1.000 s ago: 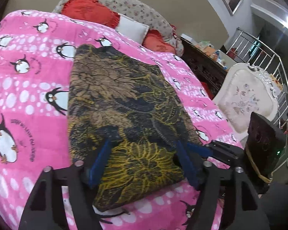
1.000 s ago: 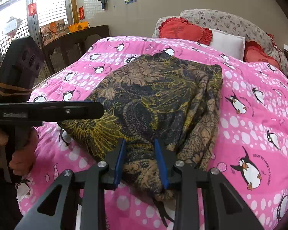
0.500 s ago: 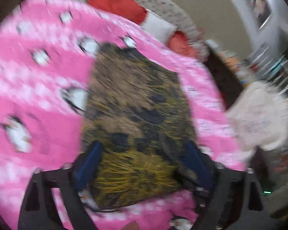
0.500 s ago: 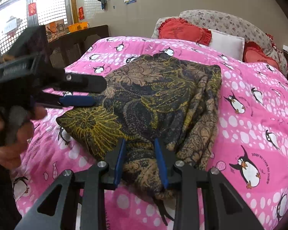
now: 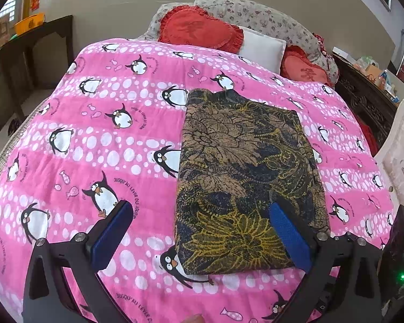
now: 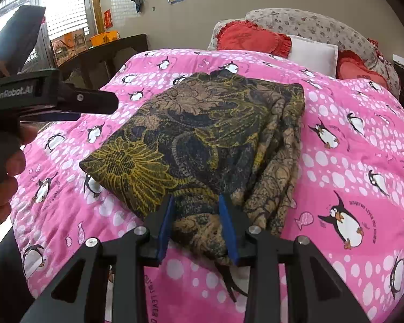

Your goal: Fold small clothes

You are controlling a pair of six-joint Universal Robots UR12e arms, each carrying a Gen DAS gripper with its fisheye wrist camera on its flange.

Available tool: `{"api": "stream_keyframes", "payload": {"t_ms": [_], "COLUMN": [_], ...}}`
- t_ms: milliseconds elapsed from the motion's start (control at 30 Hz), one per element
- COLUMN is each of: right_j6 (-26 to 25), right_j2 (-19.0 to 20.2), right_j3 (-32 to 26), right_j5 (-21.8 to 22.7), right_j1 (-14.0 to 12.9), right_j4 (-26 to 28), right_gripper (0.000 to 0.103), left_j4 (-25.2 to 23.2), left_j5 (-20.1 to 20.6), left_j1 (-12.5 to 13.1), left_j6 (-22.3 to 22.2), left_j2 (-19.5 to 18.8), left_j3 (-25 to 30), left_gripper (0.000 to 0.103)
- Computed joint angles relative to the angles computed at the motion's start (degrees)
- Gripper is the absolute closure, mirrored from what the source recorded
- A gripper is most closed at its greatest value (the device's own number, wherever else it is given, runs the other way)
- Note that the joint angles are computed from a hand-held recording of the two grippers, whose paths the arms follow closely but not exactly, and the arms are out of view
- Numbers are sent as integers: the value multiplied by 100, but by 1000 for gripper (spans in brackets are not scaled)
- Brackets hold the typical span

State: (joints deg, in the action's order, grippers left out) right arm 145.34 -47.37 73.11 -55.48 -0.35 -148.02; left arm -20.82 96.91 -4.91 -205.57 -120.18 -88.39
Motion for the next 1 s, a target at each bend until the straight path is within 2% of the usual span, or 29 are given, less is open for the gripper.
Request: {"api": "stream_keyframes", "payload": {"t_ms": [367,433,533,567,633,700,767,900,967,1000], "right_j6": [-22,-29,-49,16,369,784,963,675,659,672], "right_j2": [-51,-72,-91,-85,-16,167,370,901,1155,1300], "right_j3": [162,109,-158,-217,-396,-791,-1217,-2209,-2609,-2831], "right_j5": [-171,-207,-232,-198,-497,-645,-569,-899,-1357,-1548], "right_j1": [26,30,27,15,44,72,99,290,364,379], "right_j4": [-330,-110,548,521,90,2,245,926,1303,1570], "right_gripper": [65,65,65,65,65,65,65,65,66,65], "left_j4": [36,26,-33,-81,-170,-316,-476,-866,-1206,-1116], "left_j5": [83,75,-120,-135,-120,-216,-308,-589,-645,-617], "left_j1": [-33,-35,14,21,41,90,137,205,186,173], "left_j6": [40,141,381,440,626,703,593,276,216,175], "left_j2": [62,55,-33,-69,-225,-416,-577,-965,-1151,-1179], "left_j3": [-52,-65,13,65,291,609,899,1466,1599,1541], "left_gripper": [17,17,17,17,17,17,17,17,17,15]}}
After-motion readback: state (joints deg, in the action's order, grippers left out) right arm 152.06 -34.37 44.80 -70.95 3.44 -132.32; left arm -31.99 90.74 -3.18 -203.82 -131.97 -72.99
